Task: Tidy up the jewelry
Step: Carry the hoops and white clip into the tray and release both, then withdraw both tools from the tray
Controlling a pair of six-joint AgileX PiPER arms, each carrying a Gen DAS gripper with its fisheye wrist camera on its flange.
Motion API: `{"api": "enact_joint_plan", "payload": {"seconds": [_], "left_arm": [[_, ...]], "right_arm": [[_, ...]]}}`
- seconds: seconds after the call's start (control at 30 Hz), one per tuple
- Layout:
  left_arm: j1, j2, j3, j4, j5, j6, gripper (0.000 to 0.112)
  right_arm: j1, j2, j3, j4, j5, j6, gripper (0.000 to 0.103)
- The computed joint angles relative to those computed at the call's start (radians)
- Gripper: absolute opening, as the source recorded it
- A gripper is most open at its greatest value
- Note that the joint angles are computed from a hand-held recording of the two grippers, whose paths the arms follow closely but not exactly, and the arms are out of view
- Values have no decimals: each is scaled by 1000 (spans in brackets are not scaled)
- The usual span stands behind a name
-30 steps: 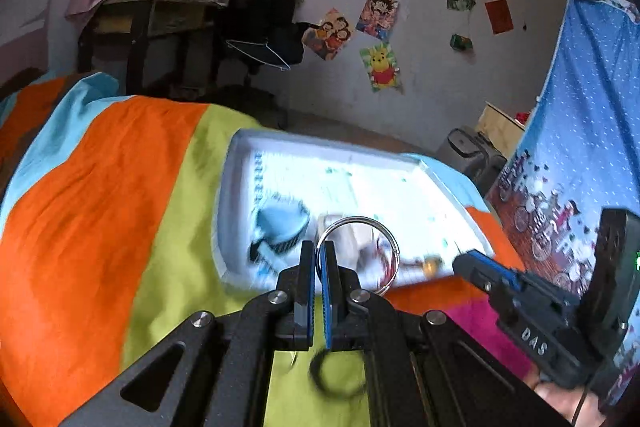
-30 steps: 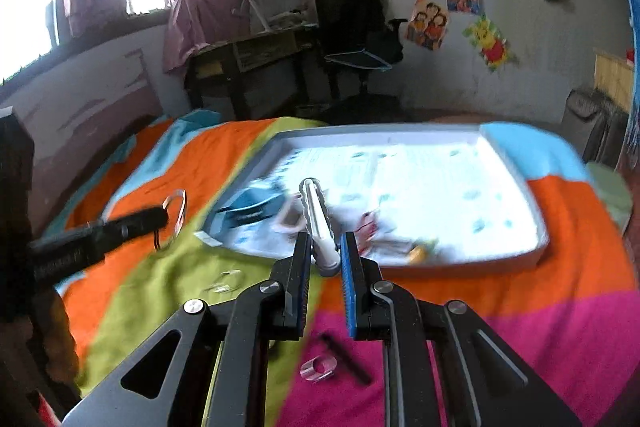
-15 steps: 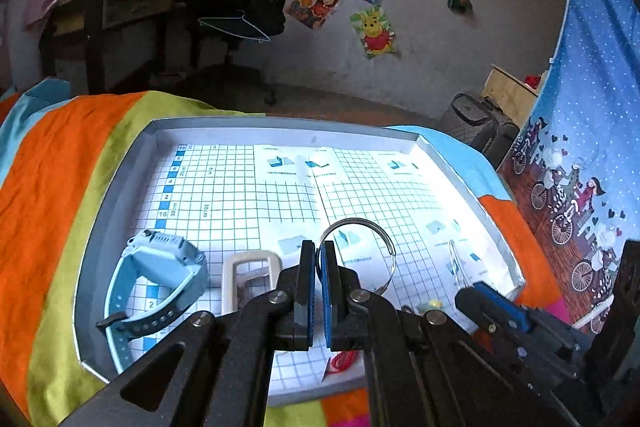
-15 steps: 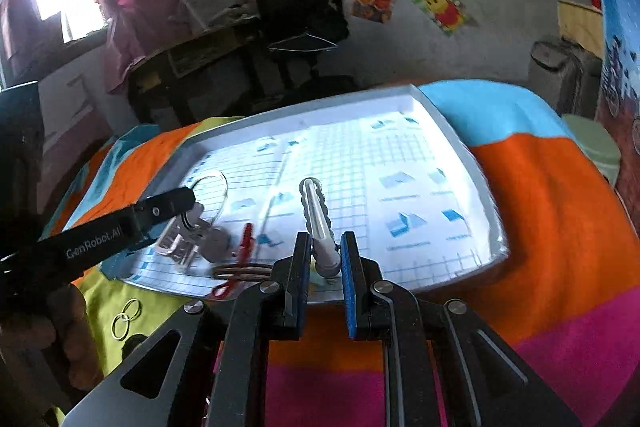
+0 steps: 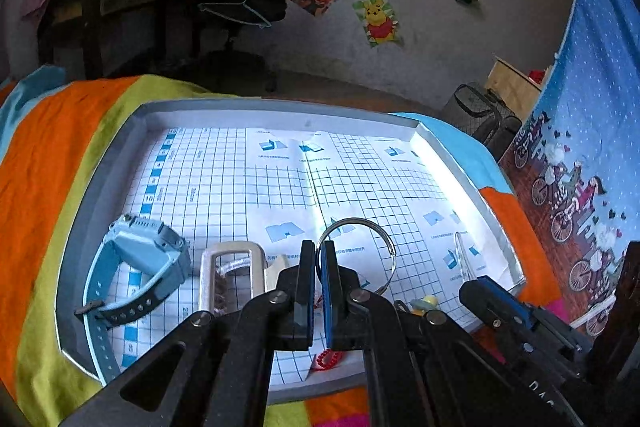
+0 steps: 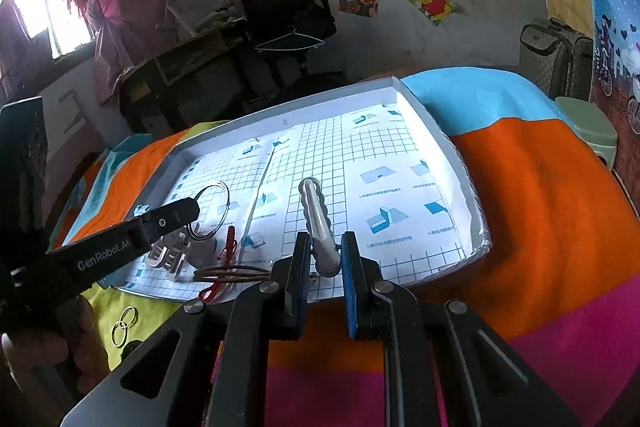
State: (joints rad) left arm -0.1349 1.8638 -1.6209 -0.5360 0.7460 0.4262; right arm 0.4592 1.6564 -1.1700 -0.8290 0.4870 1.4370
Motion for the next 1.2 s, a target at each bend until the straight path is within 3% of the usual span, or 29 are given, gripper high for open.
{"api": "enact_joint_plan", "payload": {"seconds": [0.4,0.47,0.53,0.6,0.7,0.73,0.77,0.83,1.0,1.2], "left_arm": [[-16,-63,18,130,-31,-116,4],[-11,-83,28,135,-33,-119,4],[6,-120,57,104,-42,-89,6],[31,-169,93,63,-48,-49,15],[82,-250,161,-26,-65,17,50],[108,-290,194,-70,-75,51,81],[130,-326,227,-105,-94,77,96],[189,-412,303,-236,-115,190,97],[343,-562,386,-408,-16,361,103],[470,-695,424,-448,92,451,103]], "right_arm": [[-14,-79,61,-30,19,36,14],[-8,-99,71,-48,26,58,21],[15,-126,81,-107,54,118,38],[38,-160,92,-154,82,156,41],[92,-217,85,-179,155,162,41],[115,-233,80,-186,190,158,47],[134,-248,75,-193,217,151,51],[196,-293,71,-236,292,157,58],[329,-369,33,-294,449,188,78],[537,-399,-4,-370,649,197,98]]}}
